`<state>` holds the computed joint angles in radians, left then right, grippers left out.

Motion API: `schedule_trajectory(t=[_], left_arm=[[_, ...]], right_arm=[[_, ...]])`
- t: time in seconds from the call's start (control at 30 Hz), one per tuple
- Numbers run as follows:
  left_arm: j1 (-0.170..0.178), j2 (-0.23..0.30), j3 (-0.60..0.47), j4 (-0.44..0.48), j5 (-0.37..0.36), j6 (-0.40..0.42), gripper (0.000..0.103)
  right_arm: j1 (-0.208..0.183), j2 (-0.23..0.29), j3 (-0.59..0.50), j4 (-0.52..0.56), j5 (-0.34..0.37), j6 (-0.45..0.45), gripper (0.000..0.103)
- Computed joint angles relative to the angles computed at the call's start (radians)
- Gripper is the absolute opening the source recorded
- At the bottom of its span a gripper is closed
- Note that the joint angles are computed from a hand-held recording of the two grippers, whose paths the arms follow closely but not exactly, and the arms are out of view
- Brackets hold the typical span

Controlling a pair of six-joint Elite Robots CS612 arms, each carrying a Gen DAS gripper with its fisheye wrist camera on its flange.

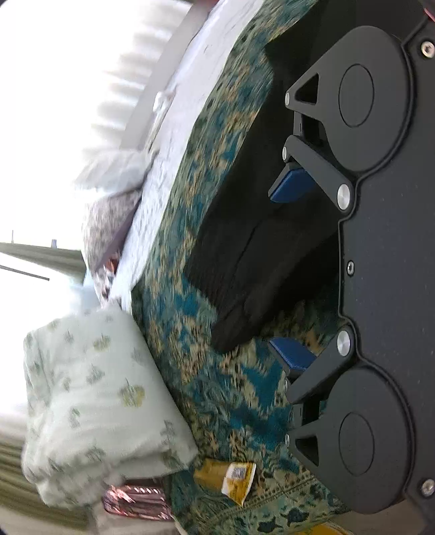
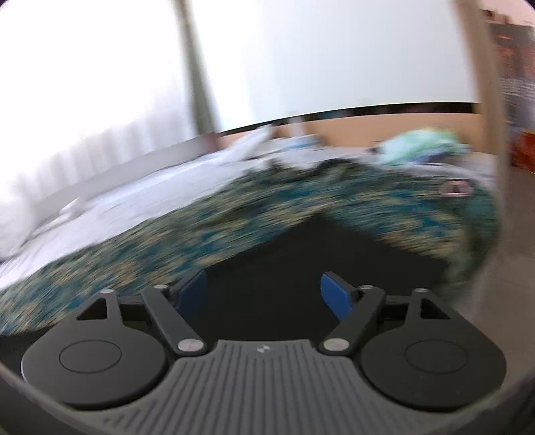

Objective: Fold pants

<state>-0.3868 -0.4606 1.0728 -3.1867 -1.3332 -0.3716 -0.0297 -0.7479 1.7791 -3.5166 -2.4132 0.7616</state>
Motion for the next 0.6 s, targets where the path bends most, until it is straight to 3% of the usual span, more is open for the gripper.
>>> schedule_trajectory(t=[0.23, 0.27, 0.3, 0.33, 0.37, 0.4, 0.5, 0.6], left_arm=[[0.034, 0.070, -0.153, 0.212, -0.042, -0.166, 0.092], [0.037, 0.081, -0.166, 0.209, -0.044, -0.172, 0.093], [0.036, 0.090, -0.174, 0.190, -0.036, -0.160, 0.089], [0.036, 0.093, -0.181, 0.194, -0.027, -0.149, 0.078], [0.035, 0.096, -0.183, 0.178, -0.018, -0.135, 0.031], [0.038, 0.097, -0.181, 0.154, -0.029, -0.132, 0.016], [0.035, 0.098, -0.171, 0.062, 0.006, -0.089, 0.015], [0.020, 0.111, -0.191, 0.047, 0.095, 0.058, 0.018]], right_arm=[[0.039, 0.088, -0.158, 0.007, 0.177, -0.160, 0.089], [0.044, 0.100, -0.177, 0.009, 0.195, -0.178, 0.090], [0.047, 0.109, -0.192, 0.010, 0.214, -0.198, 0.090], [0.051, 0.117, -0.206, 0.025, 0.228, -0.218, 0.090], [0.055, 0.121, -0.221, 0.056, 0.230, -0.237, 0.090], [0.061, 0.123, -0.232, 0.093, 0.220, -0.254, 0.090], [0.058, 0.109, -0.238, 0.198, 0.231, -0.222, 0.091], [0.048, 0.102, -0.224, 0.203, 0.259, -0.179, 0.096]])
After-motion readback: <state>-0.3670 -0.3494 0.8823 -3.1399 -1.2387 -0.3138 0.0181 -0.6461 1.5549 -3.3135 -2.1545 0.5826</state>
